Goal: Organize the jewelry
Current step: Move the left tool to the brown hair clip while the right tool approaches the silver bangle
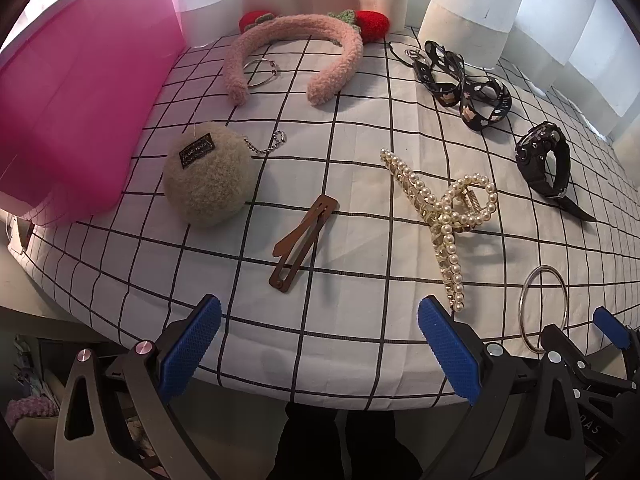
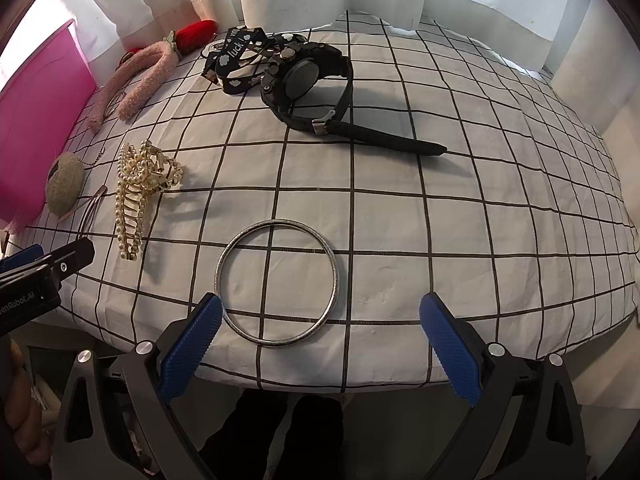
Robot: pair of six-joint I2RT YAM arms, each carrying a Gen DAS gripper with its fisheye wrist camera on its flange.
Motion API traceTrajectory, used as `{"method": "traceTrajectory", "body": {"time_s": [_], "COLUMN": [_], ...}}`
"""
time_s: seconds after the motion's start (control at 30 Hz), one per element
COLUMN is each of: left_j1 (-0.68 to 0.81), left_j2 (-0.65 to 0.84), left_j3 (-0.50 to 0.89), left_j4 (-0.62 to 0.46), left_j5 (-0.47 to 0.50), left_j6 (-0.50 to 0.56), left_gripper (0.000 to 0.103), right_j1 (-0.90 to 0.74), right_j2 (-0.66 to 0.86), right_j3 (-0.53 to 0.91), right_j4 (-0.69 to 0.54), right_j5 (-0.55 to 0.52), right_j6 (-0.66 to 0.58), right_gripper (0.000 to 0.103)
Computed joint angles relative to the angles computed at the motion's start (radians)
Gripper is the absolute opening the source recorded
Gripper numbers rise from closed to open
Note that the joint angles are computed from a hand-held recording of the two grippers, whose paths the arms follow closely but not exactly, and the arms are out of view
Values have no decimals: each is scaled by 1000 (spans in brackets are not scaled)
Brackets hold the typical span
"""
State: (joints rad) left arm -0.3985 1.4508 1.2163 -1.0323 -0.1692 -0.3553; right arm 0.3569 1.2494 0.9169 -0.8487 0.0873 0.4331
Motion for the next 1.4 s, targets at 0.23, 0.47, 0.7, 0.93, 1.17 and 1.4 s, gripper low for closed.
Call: {"method": "traceTrajectory", "body": {"time_s": [0.23, 0.47, 0.7, 0.93, 1.17, 1.4], "left_j1": [48, 51, 40, 46, 52, 60], "left_j2": [38, 72, 85, 87, 78, 55], "left_j3": [-12, -20, -27, -27, -41, -83], "left_j4": [45, 84, 117, 129, 144, 201], "left_j5": [-14, -18, -20, -6, 2, 17], "left_j6": [24, 36, 41, 42, 49, 73], "left_gripper": [97, 97, 97, 97, 98, 98], "right_j1": [-2, -5, 15, 43, 65, 66], "right_j2": [38, 46, 72, 77, 105, 96], "right_j3": [-2, -10, 11, 40, 36, 19], "right_j4": [33, 47, 48, 29, 45, 77], "right_j5": [-5, -4, 13, 25, 47, 66], "right_j6": [1, -3, 2, -8, 2, -1], "right_gripper": [95, 94, 94, 94, 95, 95]}}
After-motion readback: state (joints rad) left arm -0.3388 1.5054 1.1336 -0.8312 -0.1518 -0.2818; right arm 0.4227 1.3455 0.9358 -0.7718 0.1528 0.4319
